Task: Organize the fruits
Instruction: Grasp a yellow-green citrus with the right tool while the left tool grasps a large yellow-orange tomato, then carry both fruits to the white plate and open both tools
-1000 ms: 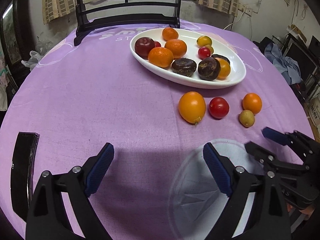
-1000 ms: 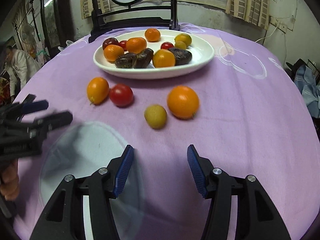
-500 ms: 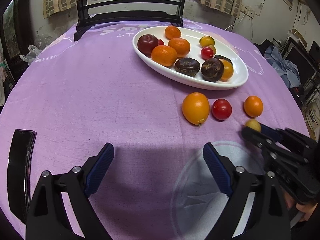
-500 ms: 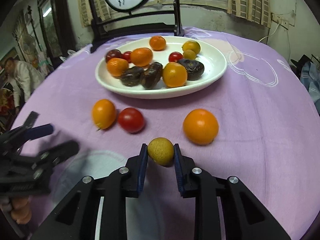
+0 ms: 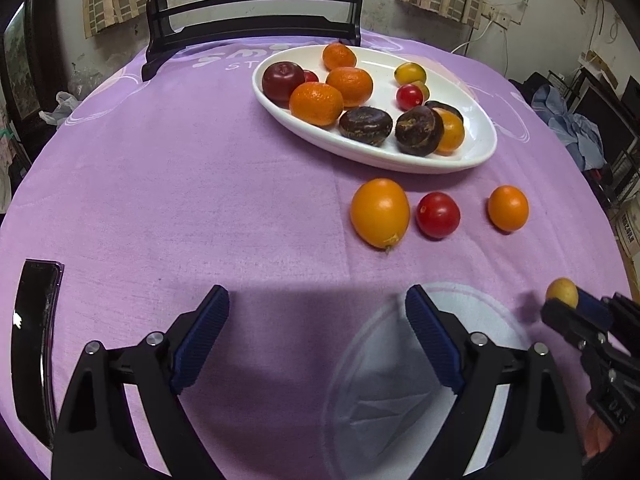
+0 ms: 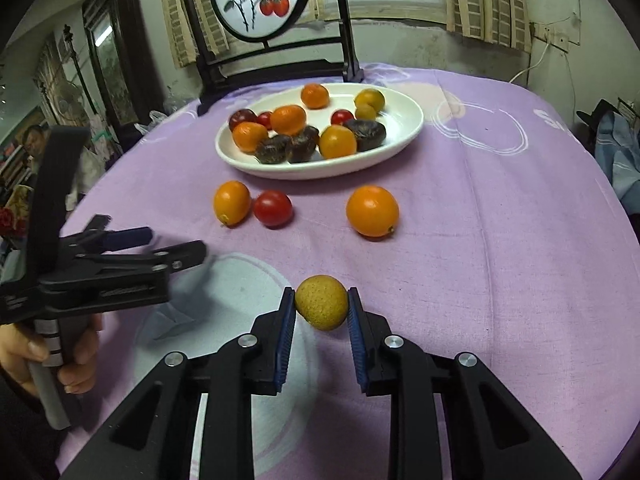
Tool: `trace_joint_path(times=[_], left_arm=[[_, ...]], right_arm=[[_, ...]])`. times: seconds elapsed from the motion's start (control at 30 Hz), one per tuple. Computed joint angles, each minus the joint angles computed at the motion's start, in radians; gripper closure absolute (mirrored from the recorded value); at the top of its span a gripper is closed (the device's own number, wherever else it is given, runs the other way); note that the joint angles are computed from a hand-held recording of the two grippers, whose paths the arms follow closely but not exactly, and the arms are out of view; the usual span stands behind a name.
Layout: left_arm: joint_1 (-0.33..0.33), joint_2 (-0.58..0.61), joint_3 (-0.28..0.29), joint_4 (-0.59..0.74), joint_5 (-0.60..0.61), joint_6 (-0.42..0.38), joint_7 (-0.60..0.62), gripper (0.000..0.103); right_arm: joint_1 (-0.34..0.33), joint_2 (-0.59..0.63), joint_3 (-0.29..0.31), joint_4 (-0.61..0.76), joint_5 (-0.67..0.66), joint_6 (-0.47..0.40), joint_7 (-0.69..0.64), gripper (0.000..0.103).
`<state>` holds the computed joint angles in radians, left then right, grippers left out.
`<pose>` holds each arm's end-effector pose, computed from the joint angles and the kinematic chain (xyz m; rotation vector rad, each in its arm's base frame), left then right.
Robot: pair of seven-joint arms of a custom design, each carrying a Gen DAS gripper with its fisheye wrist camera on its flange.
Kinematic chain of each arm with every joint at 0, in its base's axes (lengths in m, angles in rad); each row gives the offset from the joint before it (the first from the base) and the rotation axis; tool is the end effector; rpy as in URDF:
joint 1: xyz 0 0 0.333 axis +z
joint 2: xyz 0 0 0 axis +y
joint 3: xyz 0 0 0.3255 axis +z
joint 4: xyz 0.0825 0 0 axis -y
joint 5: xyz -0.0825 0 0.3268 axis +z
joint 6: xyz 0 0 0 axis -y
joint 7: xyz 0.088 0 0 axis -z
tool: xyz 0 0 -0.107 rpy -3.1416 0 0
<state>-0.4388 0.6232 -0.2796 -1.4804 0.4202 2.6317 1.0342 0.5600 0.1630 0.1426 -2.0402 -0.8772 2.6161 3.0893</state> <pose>0.5580 -0.4354 0.4180 -1.5546 2.3319 -0.7531 0.4225 0.3756 0.4462 -1.6691 1.9204 -0.5372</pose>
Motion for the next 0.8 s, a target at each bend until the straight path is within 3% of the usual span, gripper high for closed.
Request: trace_joint_path(times=[0.2, 0.33, 0.4, 0.47, 0.53, 0.57, 0.8], left_arm=[[-0.054, 0.088, 0.014, 0.158, 0.012, -0.108, 0.041, 0.023], [-0.088, 0.139, 0.032, 0.259, 0.019, -0.157, 0.058, 0.028], [-0.094, 0.169, 0.03, 0.313, 0.009, -0.171, 0.079, 0.04], [-0.098, 0.198, 0.028, 0.367, -0.011, -0.19, 0.1, 0.045], [-0.099, 0.216, 0.024, 0.403, -0.035, -0.208, 0.117, 0.058], [-0.095, 0.217, 0.017, 0.408, -0.048, -0.212, 0.132, 0.069], [-0.05, 0.082, -0.007, 0.189, -0.072, -0.108, 0.146, 0.069]], right_arm=[[-0.005, -0.01, 0.001, -0.013, 0.002, 0.015, -0.014, 0.077], [-0.029, -0.025, 0.0, -0.051, 0.046, 0.105, -0.034, 0.077], [-0.03, -0.029, -0.001, -0.054, 0.047, 0.103, -0.031, 0.077], [-0.033, -0.029, -0.001, -0.059, 0.057, 0.112, -0.034, 0.077], [-0.038, -0.029, -0.002, -0.066, 0.063, 0.133, -0.033, 0.076], [-0.041, -0.031, -0.005, -0.073, 0.063, 0.152, -0.026, 0.076], [-0.043, -0.029, -0.007, -0.074, 0.064, 0.134, -0.008, 0.076]])
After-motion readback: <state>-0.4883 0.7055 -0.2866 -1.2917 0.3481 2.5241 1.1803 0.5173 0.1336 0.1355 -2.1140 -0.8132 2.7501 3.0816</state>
